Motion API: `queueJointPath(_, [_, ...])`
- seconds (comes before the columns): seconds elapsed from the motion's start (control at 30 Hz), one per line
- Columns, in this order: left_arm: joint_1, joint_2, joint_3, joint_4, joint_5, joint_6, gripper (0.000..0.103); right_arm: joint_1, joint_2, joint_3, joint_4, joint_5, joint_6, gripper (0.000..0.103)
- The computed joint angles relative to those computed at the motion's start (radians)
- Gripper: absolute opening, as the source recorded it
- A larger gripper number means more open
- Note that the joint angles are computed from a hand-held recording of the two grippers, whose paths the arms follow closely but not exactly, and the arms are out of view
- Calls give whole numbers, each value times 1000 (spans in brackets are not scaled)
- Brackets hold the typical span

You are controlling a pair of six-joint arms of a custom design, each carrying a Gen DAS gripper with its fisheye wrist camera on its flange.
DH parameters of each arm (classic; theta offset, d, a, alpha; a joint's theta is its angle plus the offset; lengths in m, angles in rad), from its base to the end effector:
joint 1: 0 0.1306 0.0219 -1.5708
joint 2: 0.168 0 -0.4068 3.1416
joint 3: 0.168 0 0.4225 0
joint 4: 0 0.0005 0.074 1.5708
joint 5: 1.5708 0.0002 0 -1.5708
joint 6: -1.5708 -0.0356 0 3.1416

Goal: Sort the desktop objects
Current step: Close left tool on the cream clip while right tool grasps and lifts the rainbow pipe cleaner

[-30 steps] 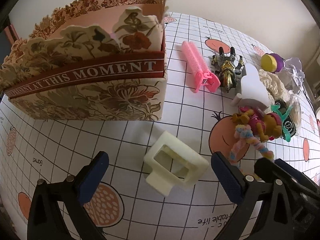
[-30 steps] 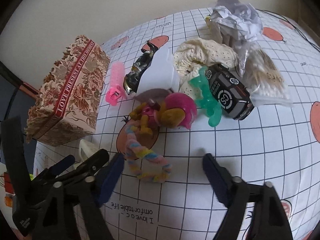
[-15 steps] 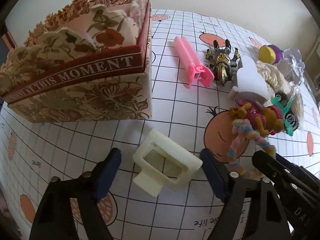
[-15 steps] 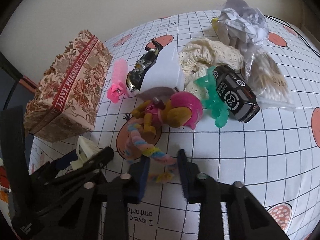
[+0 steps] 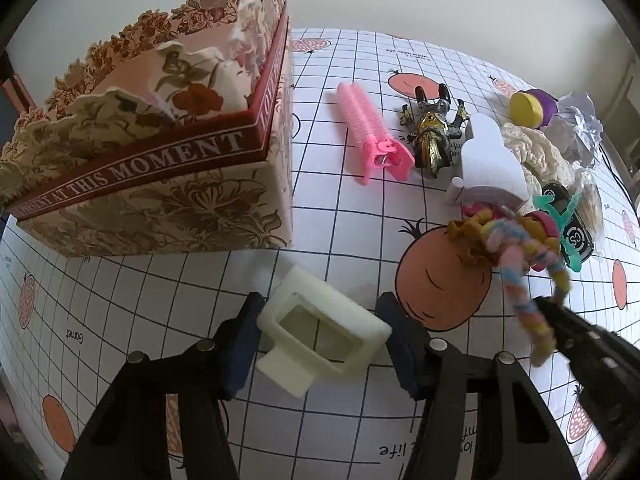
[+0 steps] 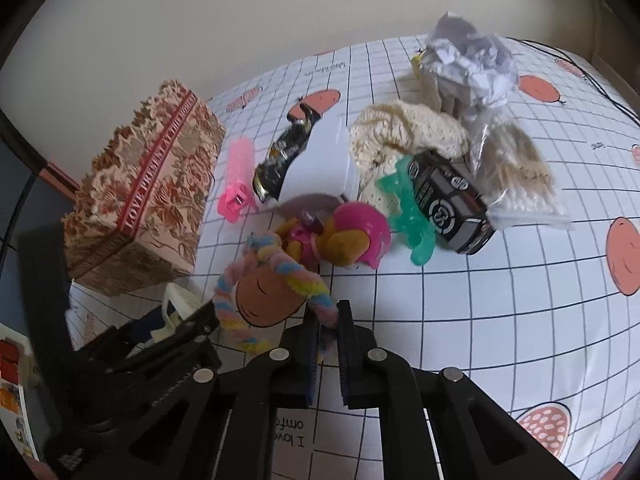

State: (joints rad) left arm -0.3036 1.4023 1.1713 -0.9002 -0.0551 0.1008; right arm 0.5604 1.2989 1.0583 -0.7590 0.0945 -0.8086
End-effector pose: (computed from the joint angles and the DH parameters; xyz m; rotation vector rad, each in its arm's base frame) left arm 0.4579 -0.1419 0.3415 0.2568 2.6875 -0.0483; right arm 0.3824 0.2354 0.3424 0.3596 2.5894 0.3895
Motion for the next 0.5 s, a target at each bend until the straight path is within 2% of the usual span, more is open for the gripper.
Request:
queueJointPath(0.13, [15,5,10,-11,-2,-10,60,5,-11,15,23,28,-9,9])
queueJointPath(0.23, [18,-2,1,15,-26,-31,60,-16,-5,48,50,42,-8,9])
queueJointPath(0.33, [27,-5,-4,31,-34,-50,60,-54,12,92,105,68,-2,9])
queueJointPath(0.43, [44,7,17,10,-31,-81,60,-60,11,105,170,109,-18,9])
queueJointPath(0.5, [44,13,27,4,-56,-119,60,-71,-12,91,207,106,-15,9])
